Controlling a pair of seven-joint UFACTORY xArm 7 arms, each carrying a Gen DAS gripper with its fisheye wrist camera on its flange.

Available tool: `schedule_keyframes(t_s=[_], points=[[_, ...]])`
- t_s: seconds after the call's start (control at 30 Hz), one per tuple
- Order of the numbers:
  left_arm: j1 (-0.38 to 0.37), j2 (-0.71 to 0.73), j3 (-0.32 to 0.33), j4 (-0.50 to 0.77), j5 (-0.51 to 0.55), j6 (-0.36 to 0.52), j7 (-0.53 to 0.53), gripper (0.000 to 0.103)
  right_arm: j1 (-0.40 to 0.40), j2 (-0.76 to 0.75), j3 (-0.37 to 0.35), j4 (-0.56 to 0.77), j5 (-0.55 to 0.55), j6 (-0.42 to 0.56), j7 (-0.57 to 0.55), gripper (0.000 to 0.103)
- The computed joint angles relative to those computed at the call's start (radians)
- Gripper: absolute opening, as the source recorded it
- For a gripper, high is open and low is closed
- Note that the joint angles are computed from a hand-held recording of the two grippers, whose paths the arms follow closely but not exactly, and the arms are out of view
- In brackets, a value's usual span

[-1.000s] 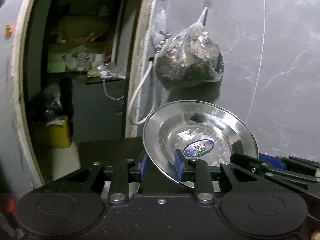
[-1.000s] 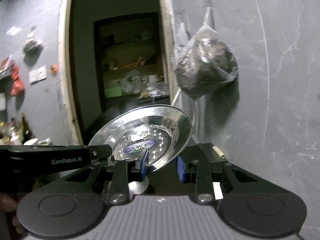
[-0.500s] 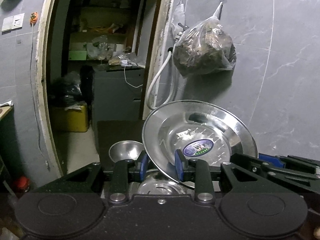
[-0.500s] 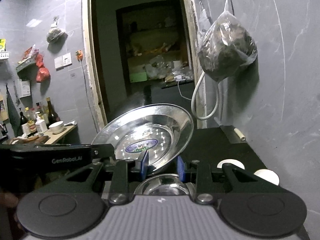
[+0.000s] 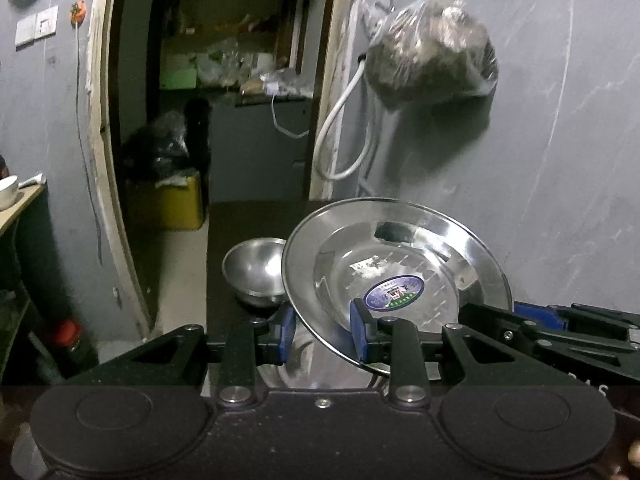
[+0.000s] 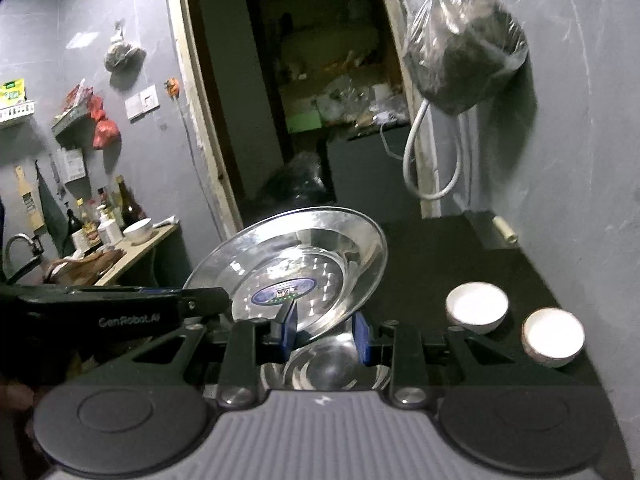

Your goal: Organize plates and bowls

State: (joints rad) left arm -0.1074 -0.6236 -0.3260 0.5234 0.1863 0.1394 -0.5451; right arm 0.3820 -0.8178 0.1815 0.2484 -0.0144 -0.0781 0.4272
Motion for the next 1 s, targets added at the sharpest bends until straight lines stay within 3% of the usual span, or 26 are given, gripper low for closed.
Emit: schedule_keyframes(t_s=[0.1,0.2,0.47,0.6,0.73,1.0], points=[[-0.041,0.031,0.057,0.004,-0.008,0.024,0.054,0.032,0.012,0.046,0.002,0.011,0.011,0.001,0.018,0.034],[-0.112,0.058,0.155,-0.001,-0.047,0.024,0.145,0.032,-0.013,0.089,0.045,0.039,0.019,0.015,0.054,0.034],[-0.297,0.115,0.405,-0.016,-0.194,-0.065,0.455,0.033,-0.236,0.138,0.314,0.124,-0.026,0.041,0.235,0.034],[-0.363,0.142,0.464,0.007,-0.277,-0.03,0.543,0.033,-0.23,0.145,0.314,0.141,-0.064,0.1,0.284,0.035],[-0.368,0.177,0.454,0.01,-0.344,-0.041,0.578,0.034,-0.199,0.177,0.263,0.143,-0.102,0.111,0.282,0.035],[-0.234,0.227,0.301,0.021,-0.358,-0.004,0.507,0.034,-0.054,0.252,0.086,0.128,-0.096,0.094,0.167,0.035]])
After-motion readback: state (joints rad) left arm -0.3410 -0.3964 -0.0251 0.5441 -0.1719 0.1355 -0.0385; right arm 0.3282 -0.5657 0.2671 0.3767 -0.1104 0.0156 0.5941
